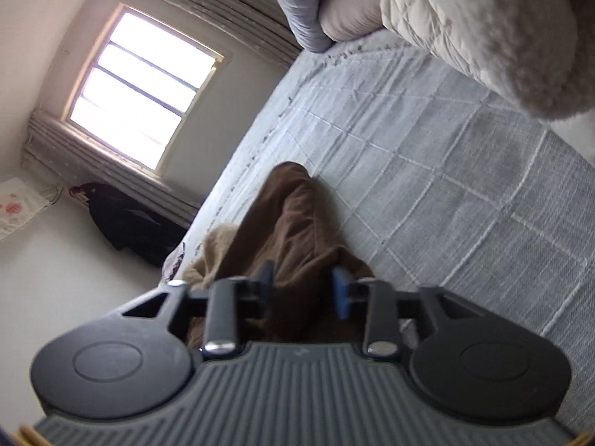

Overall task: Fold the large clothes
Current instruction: 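Lift the side edge with both tools and fold it across the coat, then lower the folded side onto the coat and open both tools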

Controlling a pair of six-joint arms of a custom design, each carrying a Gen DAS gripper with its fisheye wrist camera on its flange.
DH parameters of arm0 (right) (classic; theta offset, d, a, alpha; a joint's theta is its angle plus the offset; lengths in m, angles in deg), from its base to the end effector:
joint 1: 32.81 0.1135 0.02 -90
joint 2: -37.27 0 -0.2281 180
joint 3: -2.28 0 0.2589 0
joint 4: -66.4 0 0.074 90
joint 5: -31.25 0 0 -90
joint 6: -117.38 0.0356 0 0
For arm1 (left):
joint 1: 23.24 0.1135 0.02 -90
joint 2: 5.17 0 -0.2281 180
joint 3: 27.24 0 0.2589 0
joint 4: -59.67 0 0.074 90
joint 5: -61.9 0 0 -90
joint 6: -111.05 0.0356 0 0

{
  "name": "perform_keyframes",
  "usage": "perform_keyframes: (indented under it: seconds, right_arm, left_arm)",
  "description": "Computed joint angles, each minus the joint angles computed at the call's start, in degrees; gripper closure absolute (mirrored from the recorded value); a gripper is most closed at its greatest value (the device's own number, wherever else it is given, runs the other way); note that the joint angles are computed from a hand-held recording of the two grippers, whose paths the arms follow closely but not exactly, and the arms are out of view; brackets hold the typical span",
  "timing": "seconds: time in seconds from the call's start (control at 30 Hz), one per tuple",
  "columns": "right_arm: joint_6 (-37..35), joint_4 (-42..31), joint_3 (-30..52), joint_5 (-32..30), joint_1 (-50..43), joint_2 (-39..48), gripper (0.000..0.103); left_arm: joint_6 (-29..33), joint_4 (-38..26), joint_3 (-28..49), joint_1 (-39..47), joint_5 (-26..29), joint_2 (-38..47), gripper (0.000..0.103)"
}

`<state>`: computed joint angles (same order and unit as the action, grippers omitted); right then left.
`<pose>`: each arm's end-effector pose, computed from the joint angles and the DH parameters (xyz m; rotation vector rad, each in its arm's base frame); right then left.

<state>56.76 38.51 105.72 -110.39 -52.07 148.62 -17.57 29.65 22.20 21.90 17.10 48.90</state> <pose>0.4221 -0.1179 0.2341 0.3821 2.0789 1.0815 0.1771 0.1422 0.2210 -1.0221 1.8018 -0.7807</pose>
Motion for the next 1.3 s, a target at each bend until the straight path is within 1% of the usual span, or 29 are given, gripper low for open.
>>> perform_keyframes:
  seconds: [0.03,0.1,0.17,0.2,0.23,0.27,0.3,0.33,0.37,0.4,0.47,0.5,0.53,0.57,0.6,0.63,0.67,0.7,0.77,0.8,0.93,1.03,1.1,1.17,1.23,1.3]
  right_arm:
    - [0.7,3.3,-2.3,-0.1,-0.3,-1.9,0.029]
    - [0.9,7.5,-4.3,-1.2,-0.8,-4.3,0.029]
    - [0.5,11.1,-6.1,-1.4,-1.1,-5.8,0.029]
    - [-2.4,10.0,-5.9,0.4,-0.6,-6.3,0.029]
    - [-7.8,6.2,-4.7,4.0,0.4,-6.7,0.029]
    - [-13.1,2.8,-3.2,8.5,1.9,-6.6,0.029]
    - [-18.8,-0.1,-1.6,13.4,3.8,-5.9,0.029]
    - [-23.1,-1.9,-0.1,17.5,5.8,-4.7,0.029]
    - [-26.0,-3.2,1.5,20.4,7.5,-3.1,0.029]
    - [-27.7,-3.8,2.9,22.3,9.2,-1.2,0.03]
    - [-28.9,-4.2,5.1,24.6,11.6,2.4,0.036]
    - [-29.3,-3.4,5.0,25.7,12.4,3.0,0.039]
    - [-29.3,-1.8,4.2,26.5,13.1,3.2,0.044]
    - [-29.1,0.2,3.0,26.6,13.4,2.9,0.049]
    - [-28.8,2.1,1.7,26.3,13.6,2.3,0.065]
    - [-28.1,3.7,0.3,25.4,13.5,1.4,0.081]
    - [-26.6,5.5,-1.0,25.3,13.6,0.7,0.084]
    - [-25.6,7.2,-2.9,26.1,13.8,-0.6,0.088]
    - [-27.8,11.6,-8.0,29.6,14.7,-4.3,0.09]
    - [-29.1,13.7,-9.8,31.4,15.2,-5.7,0.091]
    - [-29.6,23.2,-17.6,35.7,16.7,-11.9,0.092]
    - [-28.5,29.6,-21.8,39.3,18.2,-15.6,0.092]
    - [-26.5,31.5,-22.5,40.5,18.9,-17.1,0.092]
    - [-24.1,32.3,-21.2,42.9,19.9,-17.1,0.092]
    - [-22.6,33.0,-18.1,45.6,21.2,-15.2,0.092]
    - [-23.4,34.5,-14.1,48.2,22.6,-12.0,0.092]
  left_arm:
    - [-1.0,0.9,-1.2,0.4,-0.6,-2.8,0.008]
    - [-0.7,2.1,-3.0,0.8,-2.6,-7.7,0.006]
    - [3.8,1.3,-2.3,-0.1,-5.7,-8.8,0.006]
    - [7.2,0.6,-1.7,-1.3,-8.8,-8.9,0.006]
    - [10.9,1.8,-1.3,-4.2,-14.0,-7.3,0.006]
    - [14.5,2.2,-0.9,-6.5,-18.2,-6.1,0.006]
    - [17.9,3.1,-0.4,-8.4,-20.9,-3.8,0.006]
    - [19.7,4.3,0.3,-9.9,-22.6,-0.5,0.006]
    - [19.9,5.6,0.9,-11.0,-23.2,2.8,0.007]
    - [19.4,7.5,1.1,-11.5,-22.4,6.1,0.009]
    - [18.1,10.4,1.9,-12.2,-21.2,11.7,0.009]
    - [17.6,11.6,1.9,-12.9,-21.8,13.3,0.02]
    - [17.4,11.2,2.0,-13.5,-22.3,13.2,0.037]
    - [16.7,11.0,2.4,-14.3,-24.0,13.6,0.039]
    - [15.8,10.3,1.9,-15.4,-26.6,11.5,0.049]
    - [15.1,10.9,0.8,-16.1,-28.3,9.7,0.06]
    - [14.4,11.4,-0.4,-16.6,-29.3,7.5,0.065]
    - [13.7,11.8,-1.7,-17.0,-30.3,4.8,0.072]
    - [13.5,14.1,-4.5,-17.5,-30.8,0.1,0.088]
    - [13.4,15.2,-5.5,-18.2,-31.2,-2.0,0.091]
    - [16.0,18.6,-9.1,-23.8,-38.6,-11.3,0.092]
    - [16.6,21.3,-9.7,-27.0,-43.3,-14.2,0.092]
    - [17.0,23.9,-8.9,-28.5,-46.9,-13.1,0.092]
    - [17.5,26.7,-7.7,-29.4,-50.3,-10.8,0.092]
    - [16.9,30.5,-5.7,-29.0,-51.2,-6.4,0.092]
    - [17.5,34.1,-2.2,-28.5,-51.9,-0.6,0.092]
